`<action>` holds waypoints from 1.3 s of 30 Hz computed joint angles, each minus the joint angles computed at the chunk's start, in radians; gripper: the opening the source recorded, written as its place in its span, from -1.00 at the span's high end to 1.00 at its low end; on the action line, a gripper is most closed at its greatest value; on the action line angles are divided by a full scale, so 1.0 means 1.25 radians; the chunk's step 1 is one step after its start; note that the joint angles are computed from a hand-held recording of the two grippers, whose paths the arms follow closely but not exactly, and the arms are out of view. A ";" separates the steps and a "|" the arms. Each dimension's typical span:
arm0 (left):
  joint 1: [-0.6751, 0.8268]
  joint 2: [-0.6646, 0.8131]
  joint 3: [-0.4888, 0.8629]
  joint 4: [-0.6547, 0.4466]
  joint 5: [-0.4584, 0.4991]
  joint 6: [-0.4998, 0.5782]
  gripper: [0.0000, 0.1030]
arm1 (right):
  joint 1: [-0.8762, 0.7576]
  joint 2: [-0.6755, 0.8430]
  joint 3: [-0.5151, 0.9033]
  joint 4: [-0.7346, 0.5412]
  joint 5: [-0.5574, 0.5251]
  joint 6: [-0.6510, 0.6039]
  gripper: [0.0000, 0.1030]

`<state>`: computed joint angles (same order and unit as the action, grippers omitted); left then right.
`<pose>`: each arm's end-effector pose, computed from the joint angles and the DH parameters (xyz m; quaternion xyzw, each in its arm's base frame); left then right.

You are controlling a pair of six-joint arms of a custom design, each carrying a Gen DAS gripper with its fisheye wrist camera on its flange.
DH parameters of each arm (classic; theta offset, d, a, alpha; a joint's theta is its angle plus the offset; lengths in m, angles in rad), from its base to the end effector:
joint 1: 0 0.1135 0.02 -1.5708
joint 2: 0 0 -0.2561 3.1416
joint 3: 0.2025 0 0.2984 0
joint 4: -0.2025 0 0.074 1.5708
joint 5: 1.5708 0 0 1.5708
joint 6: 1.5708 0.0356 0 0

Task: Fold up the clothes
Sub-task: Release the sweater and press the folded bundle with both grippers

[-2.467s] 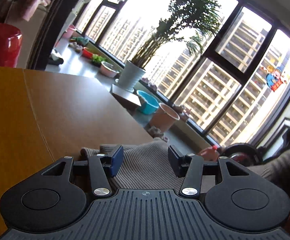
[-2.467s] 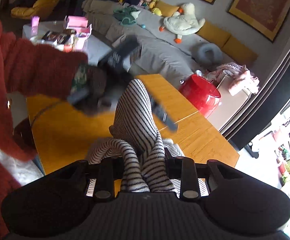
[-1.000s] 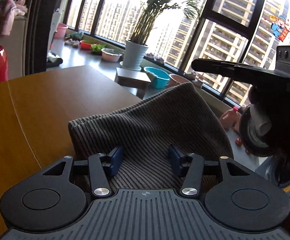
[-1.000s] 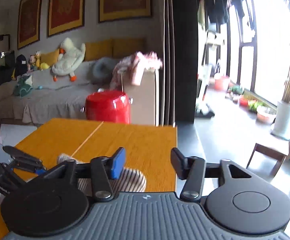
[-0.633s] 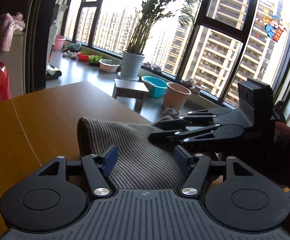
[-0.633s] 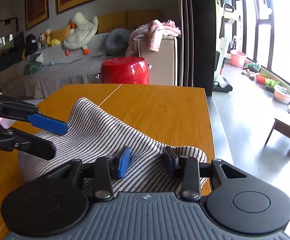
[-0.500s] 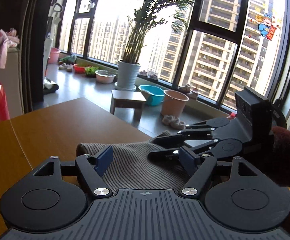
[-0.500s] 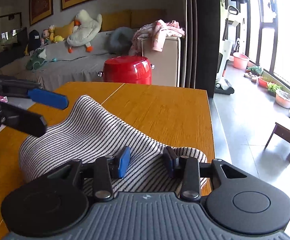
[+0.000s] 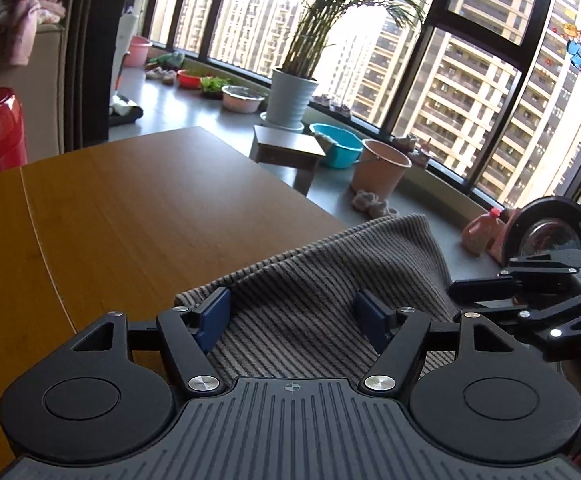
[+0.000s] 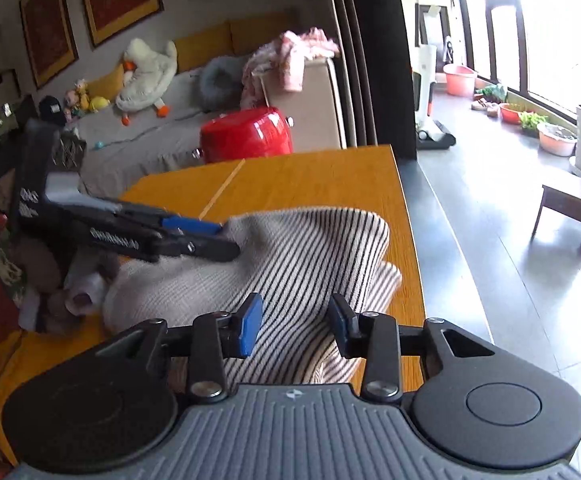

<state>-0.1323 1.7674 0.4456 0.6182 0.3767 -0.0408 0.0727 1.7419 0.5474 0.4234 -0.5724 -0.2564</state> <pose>0.2777 -0.0502 0.0269 0.1194 0.8869 -0.2050 0.3965 0.2992 0.0411 0.0436 -0.2532 0.8537 0.2247 0.3957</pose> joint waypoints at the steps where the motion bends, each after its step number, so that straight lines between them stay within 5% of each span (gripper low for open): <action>1: -0.001 -0.010 -0.006 -0.009 -0.006 0.004 -0.44 | 0.009 0.020 -0.001 0.023 0.017 -0.007 0.30; 9: 0.051 -0.145 -0.128 -0.045 -0.008 -0.001 -0.43 | 0.088 0.125 0.114 0.060 0.083 -0.066 0.30; 14: 0.124 -0.266 -0.211 -0.104 0.078 0.007 -0.50 | 0.168 0.215 0.225 0.084 0.130 -0.086 0.30; 21: 0.181 -0.621 -0.300 -0.285 0.144 0.047 -0.67 | 0.234 0.262 0.299 0.079 0.169 -0.119 0.32; 24: 0.135 -0.578 -0.282 -0.218 0.024 0.005 -0.64 | 0.232 0.255 0.285 0.091 0.171 -0.117 0.33; 27: 0.076 -0.363 -0.206 -0.141 -0.092 0.006 -0.30 | 0.212 0.214 0.258 0.072 0.157 -0.092 0.33; 29: 0.080 -0.258 -0.178 -0.094 -0.093 0.003 -0.29 | 0.187 0.171 0.229 0.054 0.125 -0.070 0.30; 32: 0.123 -0.173 -0.171 -0.021 -0.023 -0.030 -0.30 | 0.121 0.086 0.162 0.018 0.032 -0.029 -0.18; 39: 0.135 -0.154 -0.184 0.007 0.011 -0.047 -0.31 | -0.003 0.114 0.165 -0.113 -0.087 0.098 -0.16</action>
